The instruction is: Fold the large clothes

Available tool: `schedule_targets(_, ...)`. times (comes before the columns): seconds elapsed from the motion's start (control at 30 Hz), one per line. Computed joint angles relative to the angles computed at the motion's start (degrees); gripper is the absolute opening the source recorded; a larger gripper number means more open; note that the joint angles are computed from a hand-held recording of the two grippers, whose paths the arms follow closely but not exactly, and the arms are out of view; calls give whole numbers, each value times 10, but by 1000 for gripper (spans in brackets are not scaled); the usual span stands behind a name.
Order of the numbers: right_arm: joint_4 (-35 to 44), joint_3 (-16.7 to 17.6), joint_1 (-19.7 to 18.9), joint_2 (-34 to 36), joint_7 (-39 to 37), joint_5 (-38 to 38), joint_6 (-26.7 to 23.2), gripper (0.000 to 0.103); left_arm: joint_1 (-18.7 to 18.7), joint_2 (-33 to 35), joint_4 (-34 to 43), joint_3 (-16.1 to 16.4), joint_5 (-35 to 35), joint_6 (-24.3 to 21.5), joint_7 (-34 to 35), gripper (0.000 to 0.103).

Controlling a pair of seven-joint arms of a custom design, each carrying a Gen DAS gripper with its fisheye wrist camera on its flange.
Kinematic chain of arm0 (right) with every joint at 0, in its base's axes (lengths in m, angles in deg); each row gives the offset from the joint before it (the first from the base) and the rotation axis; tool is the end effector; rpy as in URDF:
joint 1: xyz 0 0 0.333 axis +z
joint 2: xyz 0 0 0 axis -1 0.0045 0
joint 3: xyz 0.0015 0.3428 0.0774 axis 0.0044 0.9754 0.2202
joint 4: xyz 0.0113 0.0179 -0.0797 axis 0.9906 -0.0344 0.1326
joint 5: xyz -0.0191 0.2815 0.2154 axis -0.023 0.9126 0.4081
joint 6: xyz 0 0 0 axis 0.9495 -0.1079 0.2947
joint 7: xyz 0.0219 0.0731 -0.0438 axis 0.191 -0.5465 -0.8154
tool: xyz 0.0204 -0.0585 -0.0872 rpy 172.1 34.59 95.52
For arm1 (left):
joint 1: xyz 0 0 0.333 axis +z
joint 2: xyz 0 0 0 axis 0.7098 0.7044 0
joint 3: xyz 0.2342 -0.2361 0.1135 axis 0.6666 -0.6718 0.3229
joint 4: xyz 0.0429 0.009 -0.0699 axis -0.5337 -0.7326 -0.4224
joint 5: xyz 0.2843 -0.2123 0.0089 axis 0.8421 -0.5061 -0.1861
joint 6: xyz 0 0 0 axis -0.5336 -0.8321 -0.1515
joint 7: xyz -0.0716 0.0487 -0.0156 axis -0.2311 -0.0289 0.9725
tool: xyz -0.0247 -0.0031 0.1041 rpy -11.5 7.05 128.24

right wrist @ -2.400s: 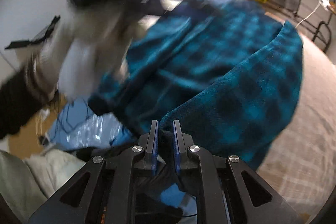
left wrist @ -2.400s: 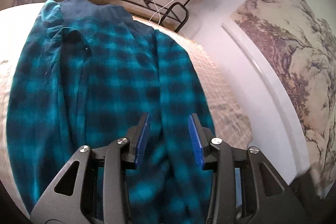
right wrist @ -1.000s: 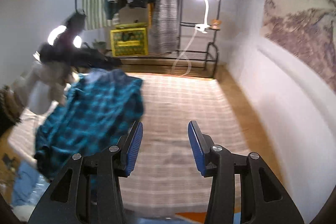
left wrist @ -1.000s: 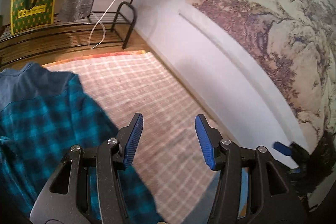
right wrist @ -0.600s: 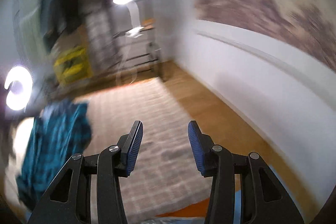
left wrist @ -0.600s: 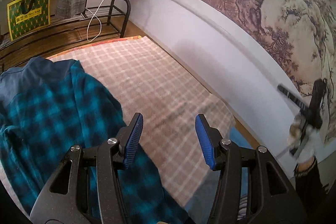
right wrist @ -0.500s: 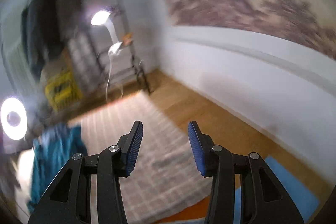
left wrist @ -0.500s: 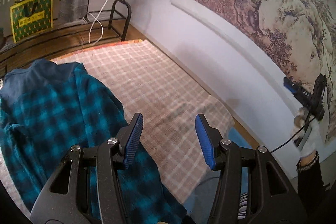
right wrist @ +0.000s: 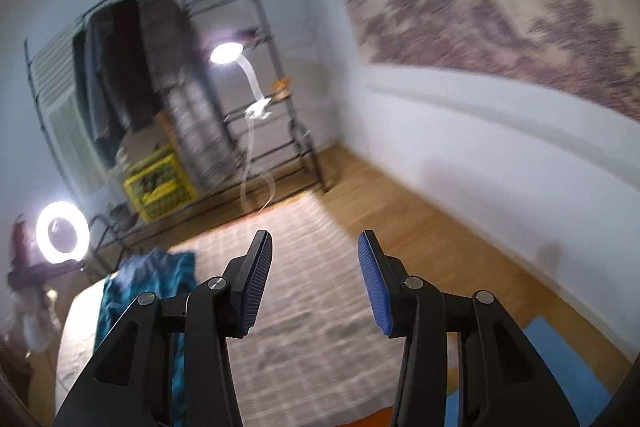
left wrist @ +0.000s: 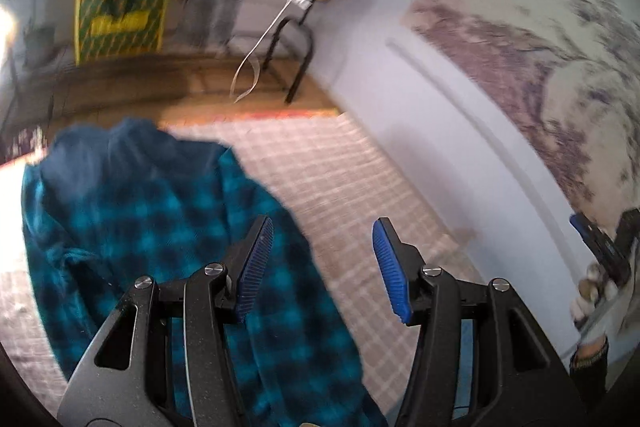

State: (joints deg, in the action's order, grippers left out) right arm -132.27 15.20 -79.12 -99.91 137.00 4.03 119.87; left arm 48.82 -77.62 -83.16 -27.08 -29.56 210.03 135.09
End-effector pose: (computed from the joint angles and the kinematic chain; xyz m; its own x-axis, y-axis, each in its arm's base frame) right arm 0.4067 0.1521 0.7304 0.0404 -0.9718 -0.2324 -0.5933 0.1638 -0.7882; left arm 0.5257 0.0285 0.6094 -0.0966 -0.8809 0.4634 -0.7837 -0.2197 -0.5810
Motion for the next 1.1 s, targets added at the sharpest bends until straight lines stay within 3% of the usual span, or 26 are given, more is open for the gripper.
schedule_targets(0.1, 20, -5, 42, 65, -29, 40, 5, 43, 5, 77, 30, -3, -25, -5, 10, 53)
schedule_targets(0.3, 88, -6, 107, 223, -124, 156, 4, 43, 50, 211, 98, -40, -61, -7, 1, 53)
schedule_targets(0.53, 175, 35, 103, 377, -220, 293, -6, 43, 105, 320, 179, -96, -87, -29, -17, 58)
schedule_targets(0.63, 196, 55, 91, 413, -251, 348, -5, 43, 128, 343, 193, -124, -123, -44, 18, 58)
schedule_targets(0.67, 202, 61, 87, 424, -261, 366, -5, 43, 132, 345, 194, -130, -131, -45, 33, 53)
schedule_targets(0.7, 208, 67, 84, 435, -269, 382, -5, 43, 134, 347, 195, -134, -136, -47, 45, 31)
schedule_targets(0.77, 230, 71, 84, 458, -271, 398, -11, 43, 124, 345, 193, -128, -117, -40, 46, 5)
schedule_targets(0.9, 263, 86, 80, 491, -282, 431, -22, 43, 146, 303, 147, -136, -171, -16, 115, 4)
schedule_targets(1.1, 305, 110, 72, 529, -315, 485, -34, 43, 142, 272, 109, -95, -163, 5, 128, 3)
